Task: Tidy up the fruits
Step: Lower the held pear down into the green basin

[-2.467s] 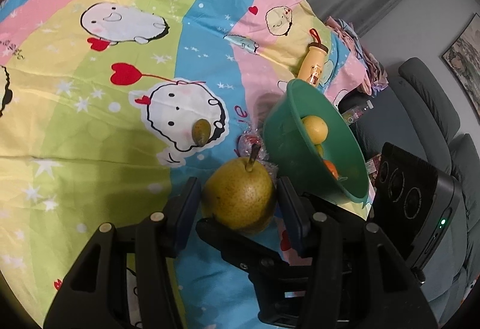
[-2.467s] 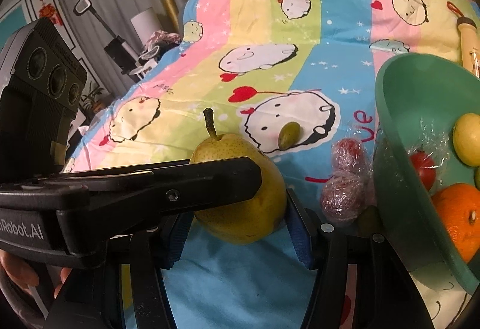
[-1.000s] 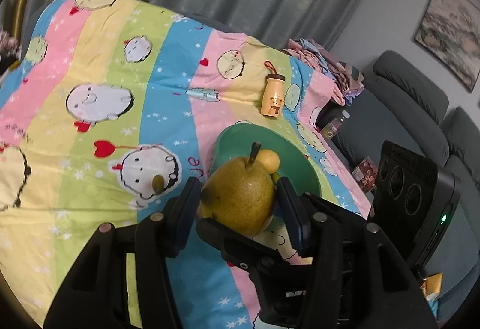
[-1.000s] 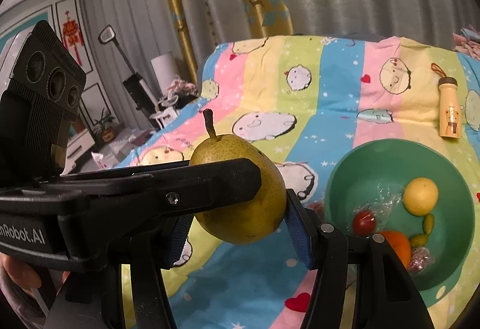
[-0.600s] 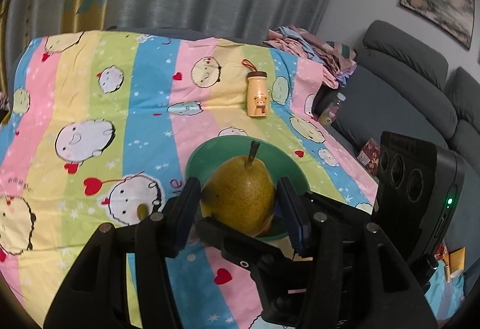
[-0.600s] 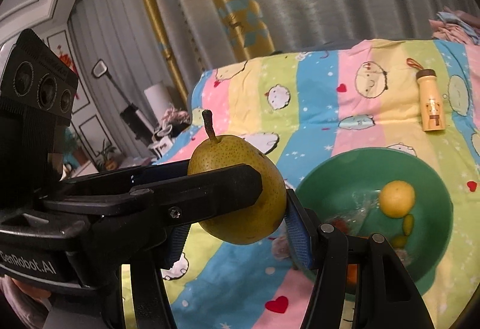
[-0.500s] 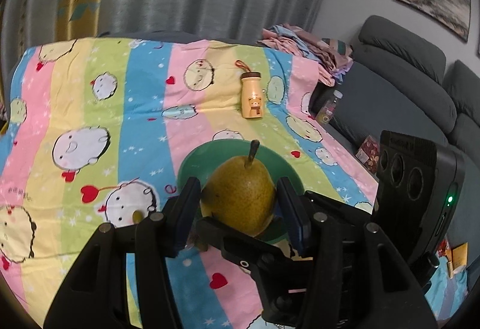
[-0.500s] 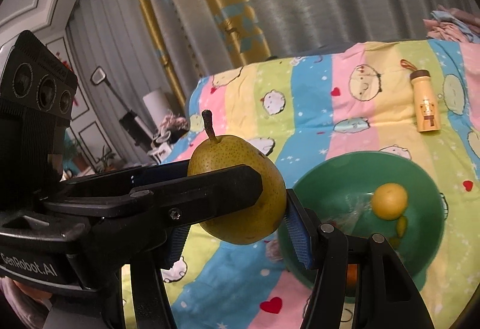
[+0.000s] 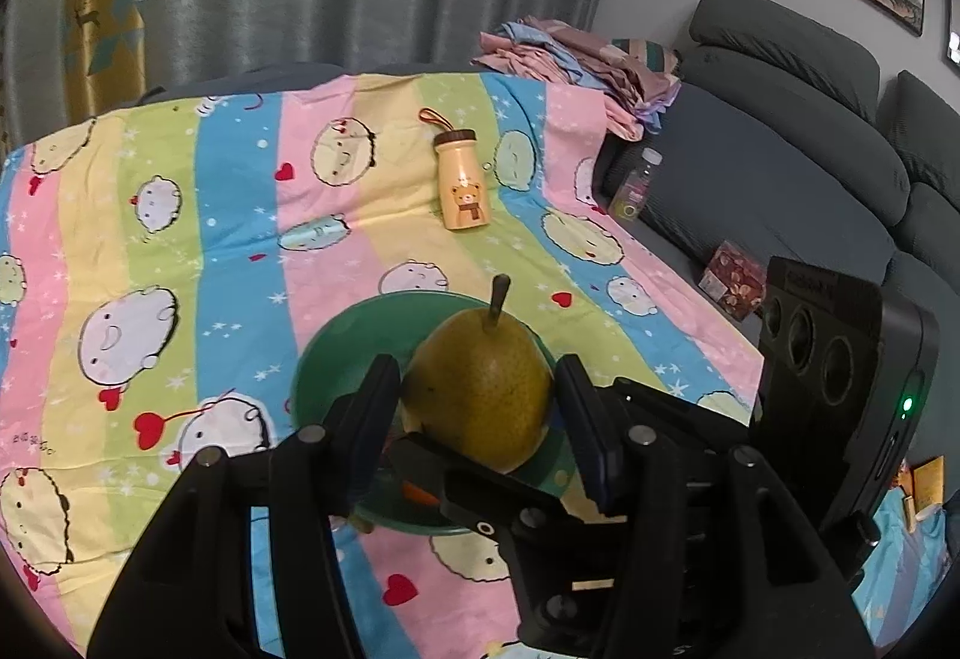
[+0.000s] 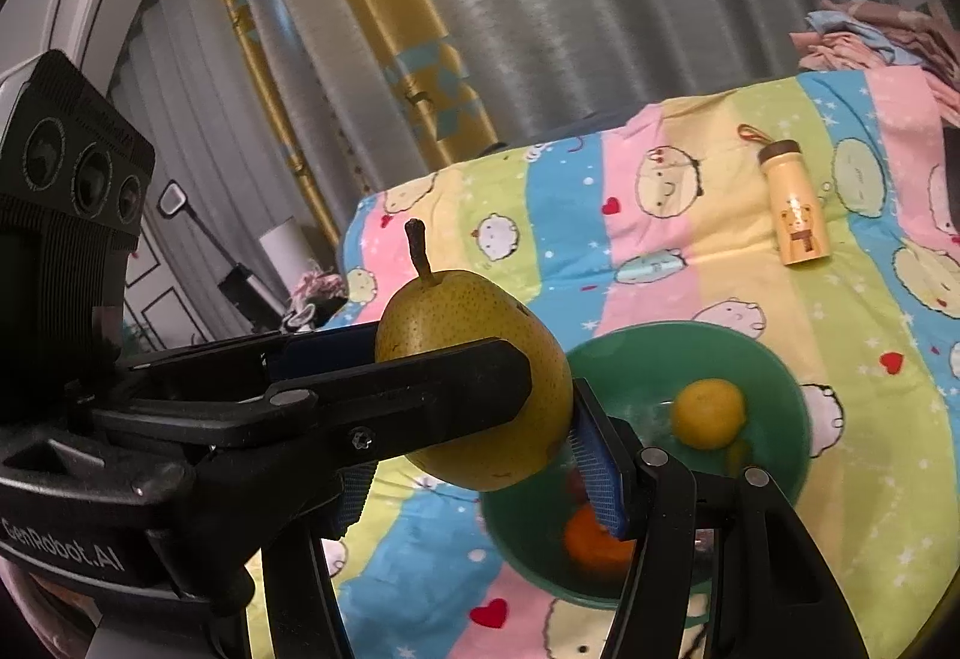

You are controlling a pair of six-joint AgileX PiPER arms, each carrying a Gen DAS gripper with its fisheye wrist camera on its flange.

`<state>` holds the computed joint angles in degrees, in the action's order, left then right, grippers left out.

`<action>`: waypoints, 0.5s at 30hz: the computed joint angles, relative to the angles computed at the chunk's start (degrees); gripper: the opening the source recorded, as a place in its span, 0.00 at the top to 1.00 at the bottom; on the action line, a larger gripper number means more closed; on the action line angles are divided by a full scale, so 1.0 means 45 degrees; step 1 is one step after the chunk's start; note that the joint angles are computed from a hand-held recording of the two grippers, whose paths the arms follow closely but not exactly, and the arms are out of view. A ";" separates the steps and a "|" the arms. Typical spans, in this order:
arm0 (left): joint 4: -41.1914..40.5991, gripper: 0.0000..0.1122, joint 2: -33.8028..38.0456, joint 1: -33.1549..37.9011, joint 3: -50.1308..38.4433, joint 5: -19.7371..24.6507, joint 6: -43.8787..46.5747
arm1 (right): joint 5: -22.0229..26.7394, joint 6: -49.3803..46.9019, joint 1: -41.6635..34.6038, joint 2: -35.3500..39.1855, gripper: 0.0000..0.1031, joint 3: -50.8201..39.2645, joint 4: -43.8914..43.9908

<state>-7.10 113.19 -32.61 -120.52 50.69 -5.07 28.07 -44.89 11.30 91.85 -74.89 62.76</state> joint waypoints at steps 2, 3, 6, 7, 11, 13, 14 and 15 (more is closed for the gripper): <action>0.0064 0.52 0.0300 -0.0077 -0.0489 0.0258 -0.0095 | 0.0098 -0.0102 -0.0182 0.0045 0.41 0.0002 0.0135; 0.0160 0.52 0.0473 -0.0139 -0.0749 0.0369 -0.0168 | 0.0210 -0.0299 -0.0345 0.0088 0.41 0.0024 0.0362; 0.0404 0.52 0.0939 -0.0297 -0.1420 0.0650 -0.0311 | 0.0495 -0.0628 -0.0674 0.0216 0.41 0.0047 0.0819; 0.0457 0.52 0.1063 -0.0350 -0.1587 0.0733 -0.0383 | 0.0606 -0.0671 -0.0789 0.0275 0.41 0.0037 0.0872; 0.0788 0.52 0.1508 -0.0525 -0.2070 0.0922 -0.0561 | 0.0938 -0.0603 -0.1074 0.0550 0.41 -0.0091 0.0829; 0.0874 0.51 0.1707 -0.0576 -0.2174 0.0870 -0.0555 | 0.1013 -0.0375 -0.1153 0.0681 0.41 -0.0185 0.0586; 0.0854 0.51 0.1776 -0.0571 -0.2191 0.0837 -0.0553 | 0.1007 -0.0292 -0.1164 0.0713 0.41 -0.0196 0.0492; 0.0814 0.51 0.1879 -0.0559 -0.2257 0.0833 -0.0574 | 0.0994 -0.0154 -0.1170 0.0761 0.41 -0.0226 0.0337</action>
<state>-3.44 121.65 -35.13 -130.68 54.44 -7.65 32.54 -45.58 6.03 95.27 -75.91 64.28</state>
